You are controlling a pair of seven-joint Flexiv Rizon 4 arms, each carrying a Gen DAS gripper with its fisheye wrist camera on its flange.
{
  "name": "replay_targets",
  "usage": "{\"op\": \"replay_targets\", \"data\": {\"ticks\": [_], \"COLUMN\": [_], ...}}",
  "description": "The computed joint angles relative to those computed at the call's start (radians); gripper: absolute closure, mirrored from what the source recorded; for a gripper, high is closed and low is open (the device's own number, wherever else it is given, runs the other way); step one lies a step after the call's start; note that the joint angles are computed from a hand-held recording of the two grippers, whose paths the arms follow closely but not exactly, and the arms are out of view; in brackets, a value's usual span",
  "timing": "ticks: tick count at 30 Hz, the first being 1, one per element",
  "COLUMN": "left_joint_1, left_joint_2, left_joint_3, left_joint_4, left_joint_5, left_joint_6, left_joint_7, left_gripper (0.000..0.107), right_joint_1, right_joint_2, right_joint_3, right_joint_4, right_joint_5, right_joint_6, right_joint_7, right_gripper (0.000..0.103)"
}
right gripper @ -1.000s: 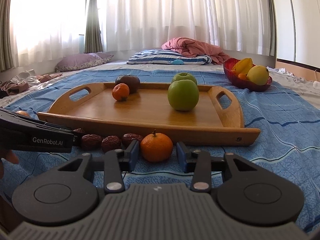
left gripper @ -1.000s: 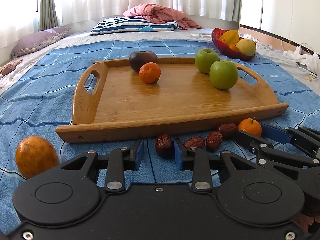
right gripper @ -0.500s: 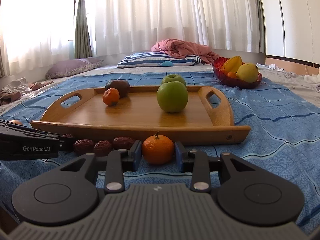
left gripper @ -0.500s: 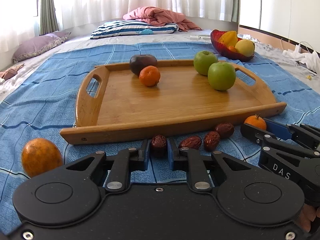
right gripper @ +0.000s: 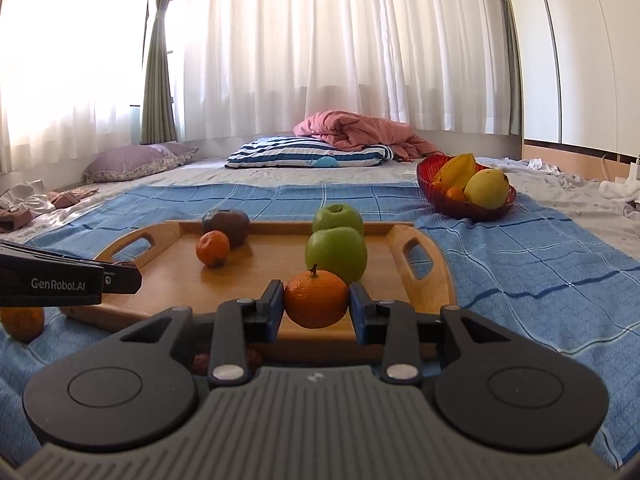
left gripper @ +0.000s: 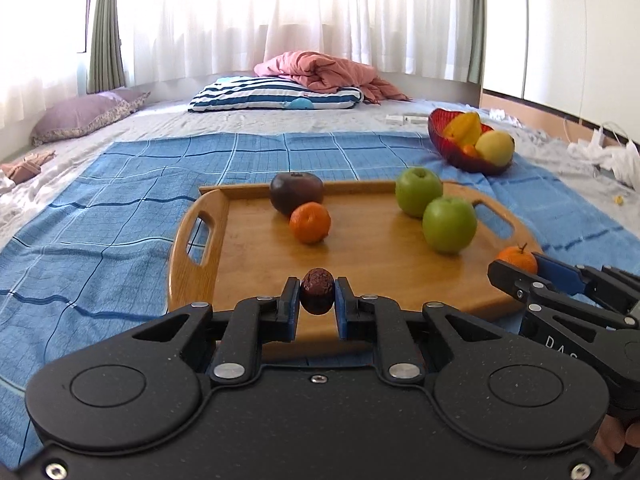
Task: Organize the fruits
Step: 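Carry the date with the left tool while the right tool carries the orange over the tray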
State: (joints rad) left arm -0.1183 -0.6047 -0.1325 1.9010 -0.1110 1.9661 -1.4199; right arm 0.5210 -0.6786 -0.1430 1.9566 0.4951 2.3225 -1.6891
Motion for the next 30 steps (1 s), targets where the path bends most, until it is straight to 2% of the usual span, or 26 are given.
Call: {"op": "replay_targets", "data": {"ticks": [3,7,12,16,22,30], "left_joint_1": [0.008,0.058,0.029,0.032,0.038,0.01], "left_joint_2": [-0.017,-0.047,-0.085,-0.112,-0.141,-0.158], "left_joint_3": [-0.009,-0.068,-0.041,-0.051,-0.067,-0.036], "left_joint_4": [-0.037,-0.089,-0.156,-0.191,-0.224,-0.25], "left_joint_5": [-0.006,0.003,-0.028,-0.04,-0.045,-0.067], "left_joint_6": [-0.017,-0.068,-0.105,-0.129,-0.153,-0.169], "left_joint_7": [-0.001,-0.013,-0.012,-0.01,0.001,0.005], "left_gripper": [0.089,0.089,0.089,0.089,0.089,0.089], "right_joint_1": [0.025,0.052,0.076,0.082,0.08,0.095], "right_joint_2": [-0.009,-0.025,-0.049,-0.058,-0.066,-0.083], "right_joint_3": [-0.04,-0.09,-0.139,-0.163,-0.179,-0.213], "right_joint_4": [-0.041,-0.087,-0.122,-0.13,-0.115,-0.107], "right_joint_5": [0.04,0.079,0.08,0.058,0.003,-0.04], "right_joint_6": [-0.046,-0.11,-0.162,-0.208,-0.224,-0.236], "right_joint_7": [-0.014,-0.011,0.018,0.067,0.151,0.216], "right_gripper": [0.064,0.064,0.064,0.064,0.064,0.064]}}
